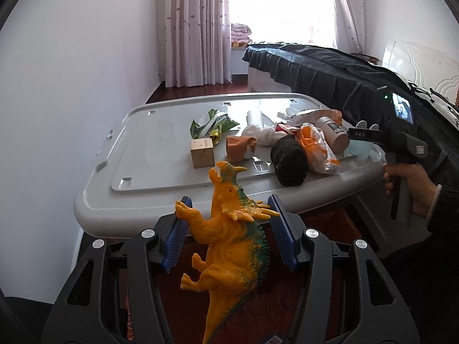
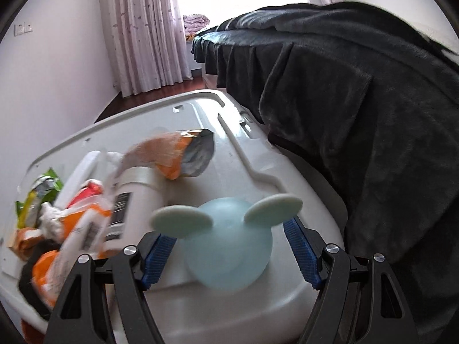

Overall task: Collect trash
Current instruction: 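Grasp the pale blue mouse-ear cup with the right gripper, then drop the dinosaur into the bin while the right gripper drops the mouse-ear cup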

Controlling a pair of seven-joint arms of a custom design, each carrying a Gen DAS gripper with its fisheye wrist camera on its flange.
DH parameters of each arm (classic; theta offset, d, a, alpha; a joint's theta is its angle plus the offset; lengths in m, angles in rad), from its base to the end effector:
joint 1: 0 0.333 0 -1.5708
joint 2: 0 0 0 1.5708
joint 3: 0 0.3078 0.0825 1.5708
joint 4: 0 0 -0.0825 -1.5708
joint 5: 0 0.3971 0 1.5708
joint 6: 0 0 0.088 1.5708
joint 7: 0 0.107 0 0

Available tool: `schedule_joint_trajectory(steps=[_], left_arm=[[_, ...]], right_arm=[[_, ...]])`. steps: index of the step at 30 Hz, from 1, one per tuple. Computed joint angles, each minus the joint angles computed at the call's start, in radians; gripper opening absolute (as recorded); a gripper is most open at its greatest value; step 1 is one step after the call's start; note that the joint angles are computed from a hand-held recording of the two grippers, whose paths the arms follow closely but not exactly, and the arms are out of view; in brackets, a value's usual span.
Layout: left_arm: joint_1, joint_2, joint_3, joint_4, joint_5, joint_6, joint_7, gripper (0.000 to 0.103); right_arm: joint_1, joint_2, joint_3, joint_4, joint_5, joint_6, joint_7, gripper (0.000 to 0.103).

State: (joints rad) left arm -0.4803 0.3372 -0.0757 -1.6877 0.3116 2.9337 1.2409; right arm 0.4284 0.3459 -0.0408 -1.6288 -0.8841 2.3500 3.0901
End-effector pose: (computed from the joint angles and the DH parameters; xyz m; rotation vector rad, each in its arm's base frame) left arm 0.5963 -0.3852 0.4981 -1.2778 2.1140 -1.0512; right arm 0.6535 0.2585 0.4522 -1.1796 2.2379 -0.9044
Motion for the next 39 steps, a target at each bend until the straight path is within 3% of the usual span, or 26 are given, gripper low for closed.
schedule_joint_trajectory(steps=[2, 13, 25, 31, 39], left_arm=[[0.0, 0.006, -0.002, 0.007, -0.003, -0.005, 0.004, 0.054], [-0.01, -0.001, 0.008, -0.003, 0.016, -0.007, -0.015, 0.054], [-0.022, -0.133, 0.03, -0.144, 0.176, 0.049, -0.127, 0.054], [0.018, -0.236, 0.005, -0.261, 0.309, 0.031, -0.258, 0.054], [0.122, -0.235, -0.128, -0.303, 0.055, -0.078, -0.054, 0.054]], right_arm=[[-0.013, 0.006, -0.001, -0.002, 0.017, 0.022, -0.007, 0.06], [0.018, -0.065, -0.006, -0.065, -0.115, 0.036, 0.114, 0.059], [0.072, -0.245, 0.144, -0.19, -0.148, 0.147, 0.075, 0.059], [0.128, -0.28, 0.211, -0.263, -0.132, 0.121, 0.081, 0.059], [0.16, -0.223, 0.221, -0.268, 0.026, 0.124, -0.006, 0.059]])
